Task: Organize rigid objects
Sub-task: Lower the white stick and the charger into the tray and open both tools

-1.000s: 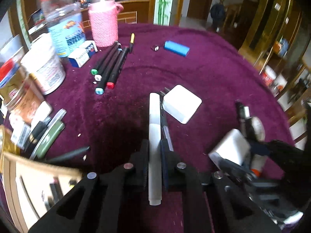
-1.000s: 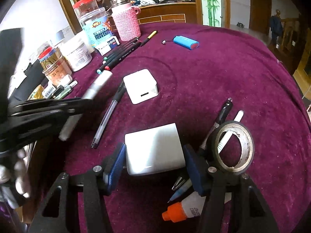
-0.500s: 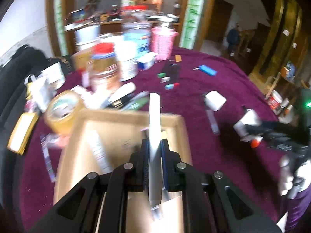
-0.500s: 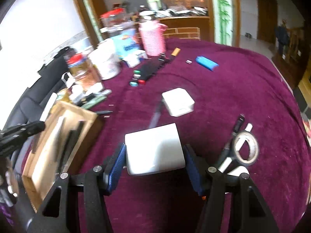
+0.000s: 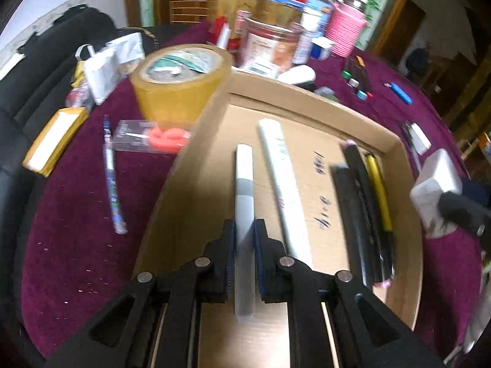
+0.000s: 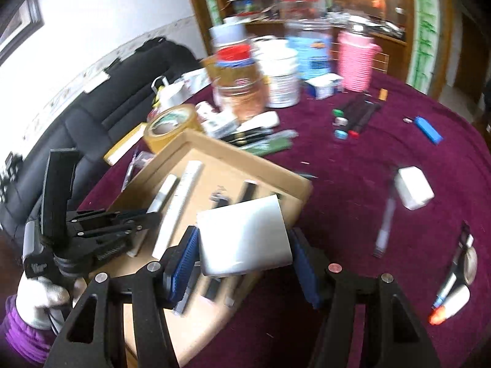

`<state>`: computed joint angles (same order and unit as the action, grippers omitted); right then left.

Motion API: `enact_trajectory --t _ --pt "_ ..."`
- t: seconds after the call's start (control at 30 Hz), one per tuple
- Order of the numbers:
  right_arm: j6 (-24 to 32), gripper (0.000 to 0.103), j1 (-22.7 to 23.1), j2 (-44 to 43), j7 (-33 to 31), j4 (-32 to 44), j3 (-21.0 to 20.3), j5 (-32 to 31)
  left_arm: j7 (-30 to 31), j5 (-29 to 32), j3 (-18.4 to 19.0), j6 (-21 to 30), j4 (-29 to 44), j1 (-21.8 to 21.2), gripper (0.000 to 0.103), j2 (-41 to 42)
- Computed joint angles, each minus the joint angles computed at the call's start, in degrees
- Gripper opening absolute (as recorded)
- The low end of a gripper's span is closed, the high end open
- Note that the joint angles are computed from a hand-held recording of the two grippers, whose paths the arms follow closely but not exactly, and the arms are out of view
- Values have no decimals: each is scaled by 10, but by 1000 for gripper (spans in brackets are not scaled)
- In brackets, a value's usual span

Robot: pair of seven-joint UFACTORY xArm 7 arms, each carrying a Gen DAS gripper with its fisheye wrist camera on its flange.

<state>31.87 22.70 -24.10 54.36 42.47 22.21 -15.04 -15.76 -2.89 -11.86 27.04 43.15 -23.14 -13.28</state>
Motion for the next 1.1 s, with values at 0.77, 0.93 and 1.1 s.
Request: enact_trajectory --t 0.77,0.93,1.1 --pt "26 63 61 236 -96 174 -76 -48 156 -236 79 -50 -120 -73 58 -153" --pt "-6 63 50 184 -57 139 -72 -58 146 -226 75 -51 -124 -77 64 -162" --pt "-3 64 36 98 -26 77 -51 -51 128 -224 71 -43 -131 -82 65 -180"
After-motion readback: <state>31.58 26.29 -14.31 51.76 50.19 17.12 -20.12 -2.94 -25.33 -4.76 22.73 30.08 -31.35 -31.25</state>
